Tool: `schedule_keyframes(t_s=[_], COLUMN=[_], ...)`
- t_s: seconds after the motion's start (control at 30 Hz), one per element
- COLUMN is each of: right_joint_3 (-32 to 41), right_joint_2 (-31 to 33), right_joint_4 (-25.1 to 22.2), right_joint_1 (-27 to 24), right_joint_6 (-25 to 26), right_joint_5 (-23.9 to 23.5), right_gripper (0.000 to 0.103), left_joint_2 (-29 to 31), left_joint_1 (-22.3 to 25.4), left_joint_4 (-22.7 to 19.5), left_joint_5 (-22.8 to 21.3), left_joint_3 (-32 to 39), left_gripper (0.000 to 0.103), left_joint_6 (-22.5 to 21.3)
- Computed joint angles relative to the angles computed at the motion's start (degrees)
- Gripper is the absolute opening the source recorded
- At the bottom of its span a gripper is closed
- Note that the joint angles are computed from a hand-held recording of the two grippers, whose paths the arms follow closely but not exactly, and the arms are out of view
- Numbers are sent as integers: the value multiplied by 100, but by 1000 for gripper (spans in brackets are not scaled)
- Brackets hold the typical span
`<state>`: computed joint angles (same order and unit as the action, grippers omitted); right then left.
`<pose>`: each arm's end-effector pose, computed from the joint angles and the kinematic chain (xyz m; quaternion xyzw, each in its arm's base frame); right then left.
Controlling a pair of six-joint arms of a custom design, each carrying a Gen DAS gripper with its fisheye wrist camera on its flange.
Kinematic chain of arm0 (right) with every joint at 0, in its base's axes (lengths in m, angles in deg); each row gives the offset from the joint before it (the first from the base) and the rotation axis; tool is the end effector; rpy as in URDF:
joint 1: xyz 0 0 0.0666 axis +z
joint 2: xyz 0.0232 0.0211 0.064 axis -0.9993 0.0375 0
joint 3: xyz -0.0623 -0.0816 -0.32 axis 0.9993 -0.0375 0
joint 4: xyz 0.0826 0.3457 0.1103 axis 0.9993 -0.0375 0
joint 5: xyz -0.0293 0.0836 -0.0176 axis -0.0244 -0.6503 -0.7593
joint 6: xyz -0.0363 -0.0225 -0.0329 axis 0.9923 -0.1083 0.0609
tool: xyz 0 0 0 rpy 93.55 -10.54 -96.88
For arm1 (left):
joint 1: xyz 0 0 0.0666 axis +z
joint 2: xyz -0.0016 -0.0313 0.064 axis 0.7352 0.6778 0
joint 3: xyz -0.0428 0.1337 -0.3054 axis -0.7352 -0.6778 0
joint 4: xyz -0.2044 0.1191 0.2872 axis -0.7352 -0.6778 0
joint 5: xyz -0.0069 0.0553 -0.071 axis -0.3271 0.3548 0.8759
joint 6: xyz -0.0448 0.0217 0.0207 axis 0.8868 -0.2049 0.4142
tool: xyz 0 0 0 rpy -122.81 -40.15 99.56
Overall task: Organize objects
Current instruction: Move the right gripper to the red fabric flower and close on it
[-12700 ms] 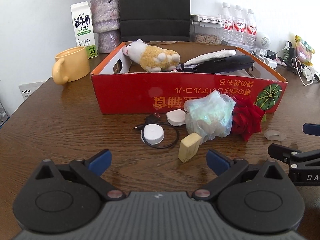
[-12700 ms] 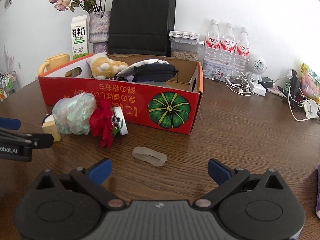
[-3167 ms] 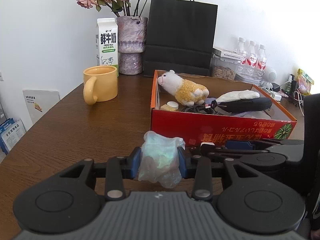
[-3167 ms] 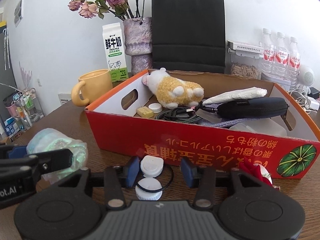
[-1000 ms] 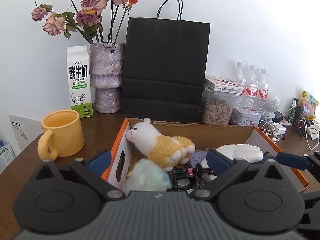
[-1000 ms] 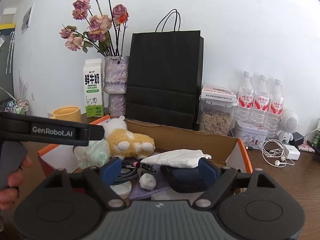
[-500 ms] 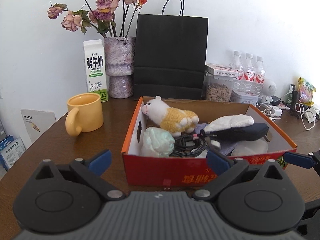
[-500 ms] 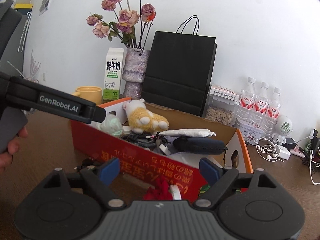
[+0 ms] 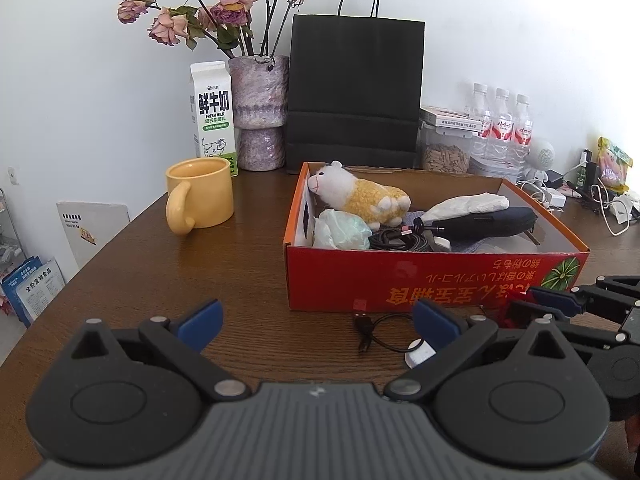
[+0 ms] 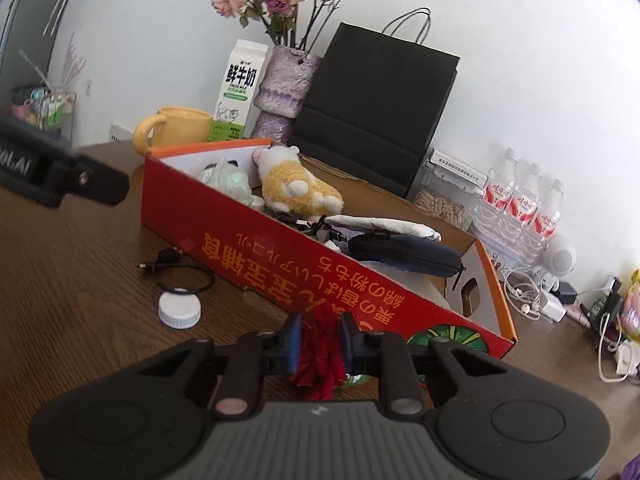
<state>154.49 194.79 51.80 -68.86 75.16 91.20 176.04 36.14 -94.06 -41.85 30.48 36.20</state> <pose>0.5852 0.1968 0.2239 -0.2243 0.8314 -0.0320 0.5074 0.5607 -0.1043 0.2792 -0.0163 0.8665 0.0040 0.4989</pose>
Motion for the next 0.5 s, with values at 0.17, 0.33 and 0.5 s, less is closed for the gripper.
schedule_keyframes(t_s=[0.17, 0.33, 0.5], right_joint_3=[-83, -8, 102], right_joint_2=[-306, -376, -194], right_joint_4=[-292, -543, -726], right_joint_1=[-197, -309, -309], right_joint_6=[-1257, -2220, -2438], right_joint_5=[-1160, -2235, -1939], right_gripper=[12, 12, 15], left_joint_2=[-171, -345, -481], left_joint_1=[2, 17, 7], left_joint_4=[77, 126, 122], left_joint_5=[-35, -85, -96], left_joint_3=[-182, -348, -497], left_gripper=[103, 103, 103], left_joint_6=[61, 116, 105])
